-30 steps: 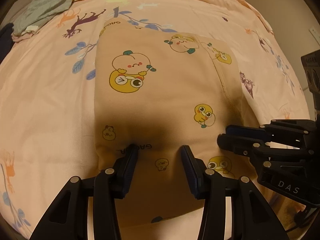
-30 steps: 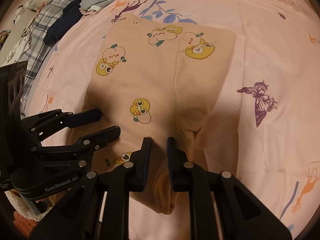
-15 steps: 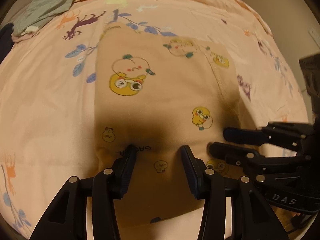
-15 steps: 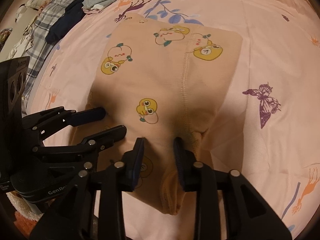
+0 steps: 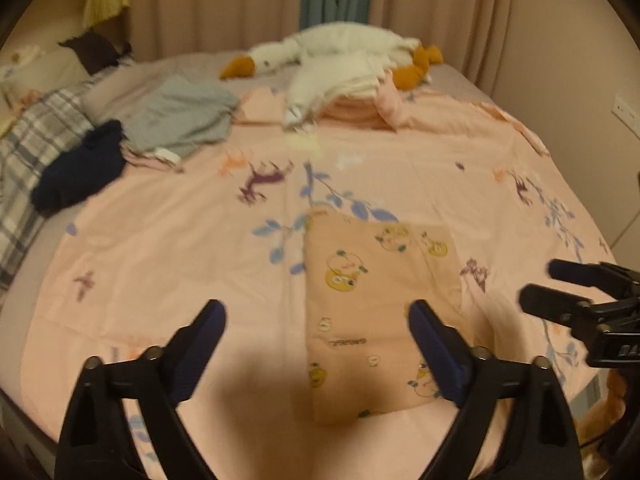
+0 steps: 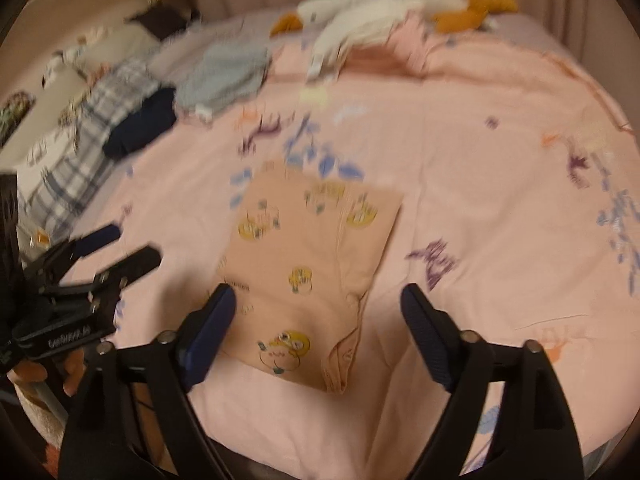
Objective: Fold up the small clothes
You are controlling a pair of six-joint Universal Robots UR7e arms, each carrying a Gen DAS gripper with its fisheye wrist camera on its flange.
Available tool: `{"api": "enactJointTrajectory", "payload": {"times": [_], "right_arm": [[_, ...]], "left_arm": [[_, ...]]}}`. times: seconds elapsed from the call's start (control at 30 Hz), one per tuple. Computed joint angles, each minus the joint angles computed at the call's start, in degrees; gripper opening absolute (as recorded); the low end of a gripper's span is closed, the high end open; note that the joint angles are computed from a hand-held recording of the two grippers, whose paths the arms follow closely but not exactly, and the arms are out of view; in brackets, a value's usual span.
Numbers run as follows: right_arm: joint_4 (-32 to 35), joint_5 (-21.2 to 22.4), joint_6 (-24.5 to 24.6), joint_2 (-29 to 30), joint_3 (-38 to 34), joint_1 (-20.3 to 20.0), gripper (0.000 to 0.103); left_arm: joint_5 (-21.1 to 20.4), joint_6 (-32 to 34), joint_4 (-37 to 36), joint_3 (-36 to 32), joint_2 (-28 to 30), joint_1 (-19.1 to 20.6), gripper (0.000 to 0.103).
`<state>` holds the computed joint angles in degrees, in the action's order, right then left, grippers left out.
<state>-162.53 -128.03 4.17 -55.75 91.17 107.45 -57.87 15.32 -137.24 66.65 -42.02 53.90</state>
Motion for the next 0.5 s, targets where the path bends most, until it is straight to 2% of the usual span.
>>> {"api": "enactJointTrajectory", "payload": {"times": [0.07,0.2,0.4,0.5], "right_arm": [[-1.45,-1.20,-0.97,-0.33,0.58,0.89,0.099],[-5.48,-4.81,-5.03,-0.54,1.85,3.59,0.101],[-11.78,-7.97,-8.39,-0.28,2.91,5.77,0.102],[-13.82,-10.21,-7.84,-0.12,3.11,6.50,0.102]], "left_arm": [[-0.74,-0.25,-2.74,1.40,-1.16,-0.19,0.098],[-3.64,-2.84,-3.54,2.85,-3.75,-0.42,0.101],[-7.95,-0.91,-9.81,7.84,-7.62,-1.27,0.101],[-6.23,2.01,-13.43,10.38,-8.65,-2.13,0.101]]}}
